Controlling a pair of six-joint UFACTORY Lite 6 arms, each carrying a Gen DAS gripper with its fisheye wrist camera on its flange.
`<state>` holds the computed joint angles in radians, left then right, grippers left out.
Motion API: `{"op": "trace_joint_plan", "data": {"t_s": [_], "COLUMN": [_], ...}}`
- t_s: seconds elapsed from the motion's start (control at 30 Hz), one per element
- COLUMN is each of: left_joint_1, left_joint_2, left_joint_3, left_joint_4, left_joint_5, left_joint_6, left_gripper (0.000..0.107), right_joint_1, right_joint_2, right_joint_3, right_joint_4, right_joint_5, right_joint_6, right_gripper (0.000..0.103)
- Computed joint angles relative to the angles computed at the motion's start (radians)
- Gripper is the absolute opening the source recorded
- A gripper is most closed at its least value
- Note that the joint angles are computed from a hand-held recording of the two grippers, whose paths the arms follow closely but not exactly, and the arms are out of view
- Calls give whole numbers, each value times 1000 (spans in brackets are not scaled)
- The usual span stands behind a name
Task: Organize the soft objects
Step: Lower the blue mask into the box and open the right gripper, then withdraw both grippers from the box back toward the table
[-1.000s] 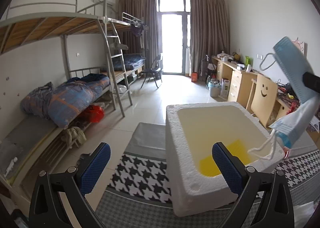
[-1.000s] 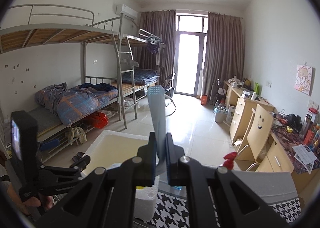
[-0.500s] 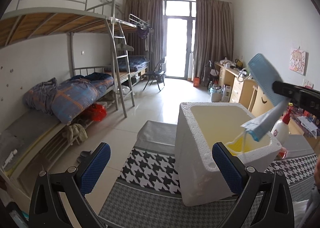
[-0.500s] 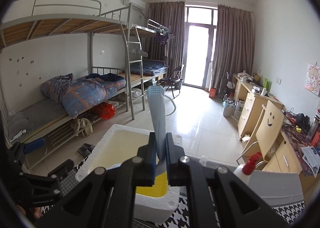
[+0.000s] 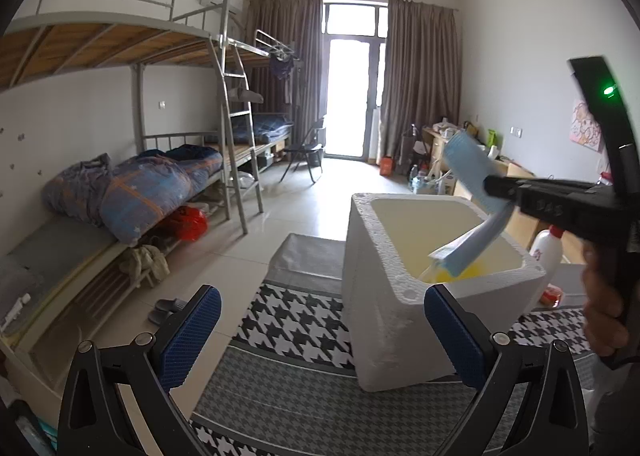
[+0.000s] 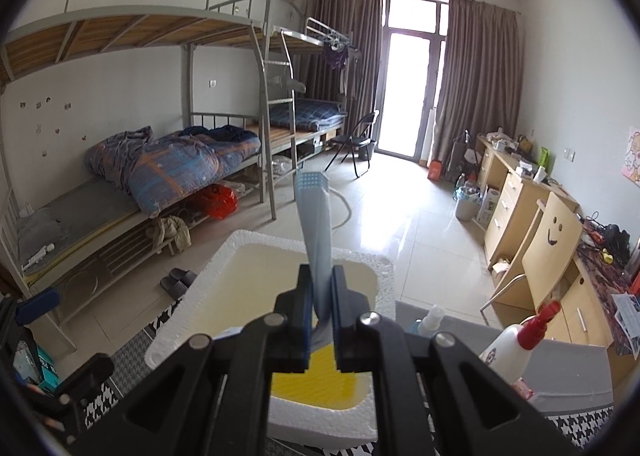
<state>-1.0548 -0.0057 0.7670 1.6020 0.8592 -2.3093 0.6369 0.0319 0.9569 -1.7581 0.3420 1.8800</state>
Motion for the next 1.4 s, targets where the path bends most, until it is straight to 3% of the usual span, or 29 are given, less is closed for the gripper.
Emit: {"op": "trace_joint_plan", "data": {"t_s": [0.27,0.33,0.4,0.47,0.8,1.33,1.4], "left_joint_1": [-54,-61,-75,-88,-123,-163,-177], "left_joint_2": [-23,-31,-30,-23,-3,22,25], "left_joint_3": [-28,-36,-43,-48,-36,-7,-4], "left_joint_4": [5,8,12,16,14,-13,-18], "left_joint_5": [23,20,21,17,17,43,55], "left_joint_6": [-23,-27,-38,-54,-59,-54,-58], "left_gripper": [102,102,102,102,102,102,102], "right_joint_1": [-38,-45,-52,-53,-39,-18,-9], "right_joint_2": [61,82,94,98,112,-61,-83], "right_joint_3": [53,73,79,75,87,-42,-58], "right_joint_4": [139,176,186,145,260,204,196], "right_joint_5": [-77,-86,-107,-115,-121,-115,-103], "right_joint_6": [-132,-168,-181,-146,-267,-208,-204], "right_gripper": [12,20,47,59,64,67,71]}}
